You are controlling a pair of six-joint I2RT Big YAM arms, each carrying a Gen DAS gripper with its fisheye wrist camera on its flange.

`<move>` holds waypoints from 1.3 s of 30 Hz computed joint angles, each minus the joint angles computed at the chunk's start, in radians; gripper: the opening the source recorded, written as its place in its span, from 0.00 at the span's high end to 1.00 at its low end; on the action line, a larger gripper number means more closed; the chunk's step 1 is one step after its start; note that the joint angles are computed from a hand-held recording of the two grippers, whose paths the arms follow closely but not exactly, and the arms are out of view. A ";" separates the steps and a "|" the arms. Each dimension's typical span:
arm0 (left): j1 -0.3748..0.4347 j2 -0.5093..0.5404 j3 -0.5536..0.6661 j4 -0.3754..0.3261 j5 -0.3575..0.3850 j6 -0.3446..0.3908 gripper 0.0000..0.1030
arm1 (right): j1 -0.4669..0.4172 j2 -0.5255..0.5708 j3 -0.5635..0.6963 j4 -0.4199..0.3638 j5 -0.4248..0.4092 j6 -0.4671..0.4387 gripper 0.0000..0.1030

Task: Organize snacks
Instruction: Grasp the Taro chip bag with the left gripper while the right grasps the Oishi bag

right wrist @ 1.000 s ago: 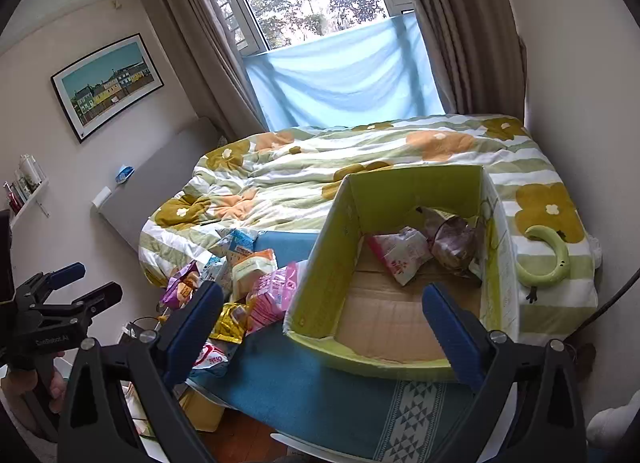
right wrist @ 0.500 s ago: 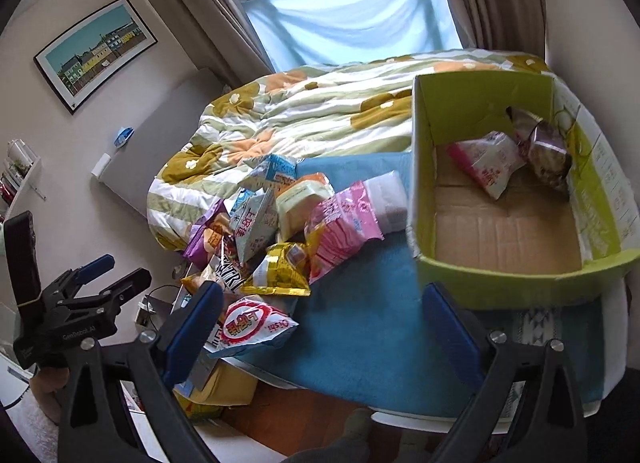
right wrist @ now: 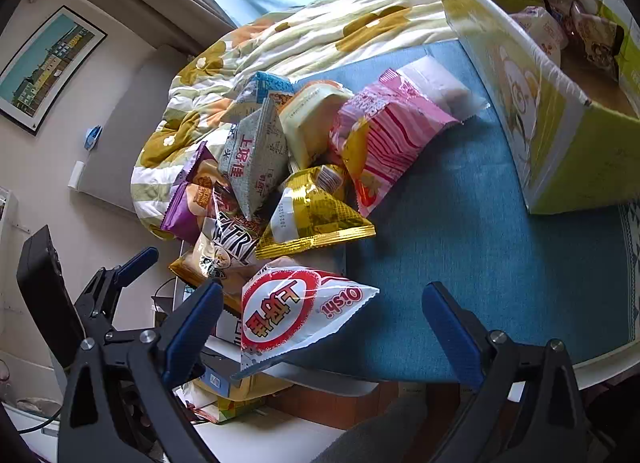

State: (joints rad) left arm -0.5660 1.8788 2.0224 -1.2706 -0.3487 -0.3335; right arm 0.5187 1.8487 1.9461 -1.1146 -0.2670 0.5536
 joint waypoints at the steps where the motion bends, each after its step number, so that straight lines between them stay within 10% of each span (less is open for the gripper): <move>1: 0.003 0.004 -0.004 0.007 0.007 0.004 0.10 | 0.003 0.003 -0.002 0.000 -0.001 0.012 0.04; 13: 0.040 0.021 -0.053 0.016 0.086 -0.009 0.13 | 0.019 0.061 0.013 -0.018 -0.056 0.086 0.04; 16: 0.045 0.026 -0.062 0.004 0.119 -0.005 0.32 | 0.021 0.076 0.023 -0.024 -0.065 0.091 0.04; 25: 0.042 0.010 -0.075 0.003 0.144 0.004 0.39 | 0.016 0.087 0.021 -0.022 -0.060 0.091 0.04; 39: 0.010 0.014 -0.033 -0.057 0.117 -0.070 0.40 | -0.005 0.039 -0.045 0.010 -0.112 0.075 0.41</move>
